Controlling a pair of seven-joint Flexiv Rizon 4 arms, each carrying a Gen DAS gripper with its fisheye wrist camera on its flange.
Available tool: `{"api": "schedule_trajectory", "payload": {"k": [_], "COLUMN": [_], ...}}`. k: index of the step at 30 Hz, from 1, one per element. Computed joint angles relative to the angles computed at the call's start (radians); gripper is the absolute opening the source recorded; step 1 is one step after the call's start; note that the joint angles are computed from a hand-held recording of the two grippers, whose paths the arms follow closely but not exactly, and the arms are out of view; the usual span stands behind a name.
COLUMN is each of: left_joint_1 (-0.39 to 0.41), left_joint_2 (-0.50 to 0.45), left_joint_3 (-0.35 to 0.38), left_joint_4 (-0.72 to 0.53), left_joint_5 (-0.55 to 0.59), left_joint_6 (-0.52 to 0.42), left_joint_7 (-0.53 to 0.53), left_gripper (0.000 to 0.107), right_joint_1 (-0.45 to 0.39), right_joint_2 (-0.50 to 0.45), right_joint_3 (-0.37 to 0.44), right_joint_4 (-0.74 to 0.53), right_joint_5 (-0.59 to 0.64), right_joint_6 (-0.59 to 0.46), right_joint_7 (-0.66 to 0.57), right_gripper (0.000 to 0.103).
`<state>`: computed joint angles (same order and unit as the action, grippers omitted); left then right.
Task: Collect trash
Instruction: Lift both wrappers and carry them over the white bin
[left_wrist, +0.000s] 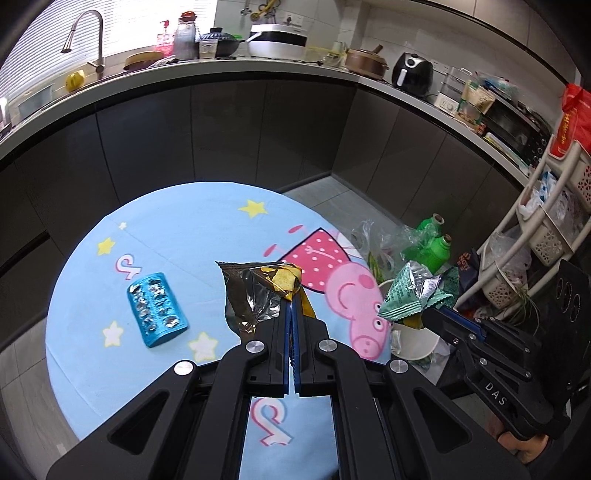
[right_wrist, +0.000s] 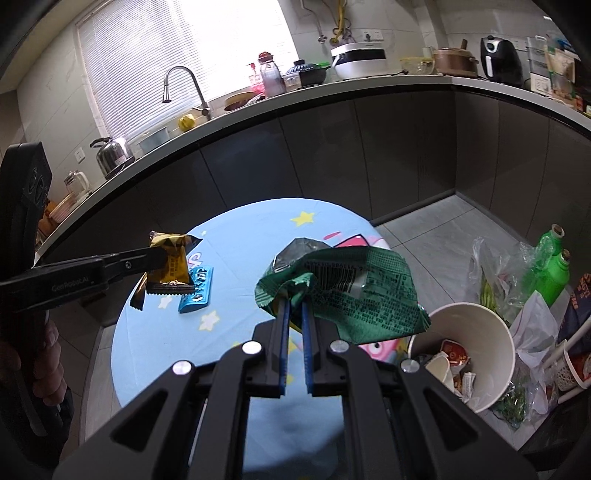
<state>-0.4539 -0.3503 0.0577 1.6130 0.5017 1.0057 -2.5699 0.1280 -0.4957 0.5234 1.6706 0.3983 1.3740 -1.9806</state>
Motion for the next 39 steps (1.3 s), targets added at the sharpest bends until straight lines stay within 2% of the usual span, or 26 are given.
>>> {"api": "schedule_trajectory", "payload": {"k": [20,39], "left_joint_1": [-0.052,-0.08], "left_joint_2": [-0.199,-0.442], "left_joint_3": [-0.011,-0.011], "left_joint_4": [-0.243,-0.567], "left_joint_5": [-0.132,-0.279], "left_joint_6": [-0.039,-0.171], "left_joint_7": [0.2,0.395], "left_gripper": [0.001,0.001], "right_joint_1": [-0.123,-0.169], "right_joint_2": [0.002,-0.079], "right_joint_3": [-0.01,-0.061], "right_joint_4": [0.023,-0.03], "right_joint_5": [0.087,0.105], "right_joint_6": [0.013,-0.037], "right_joint_7": [-0.014,0.035], "right_gripper": [0.008,0.008]}}
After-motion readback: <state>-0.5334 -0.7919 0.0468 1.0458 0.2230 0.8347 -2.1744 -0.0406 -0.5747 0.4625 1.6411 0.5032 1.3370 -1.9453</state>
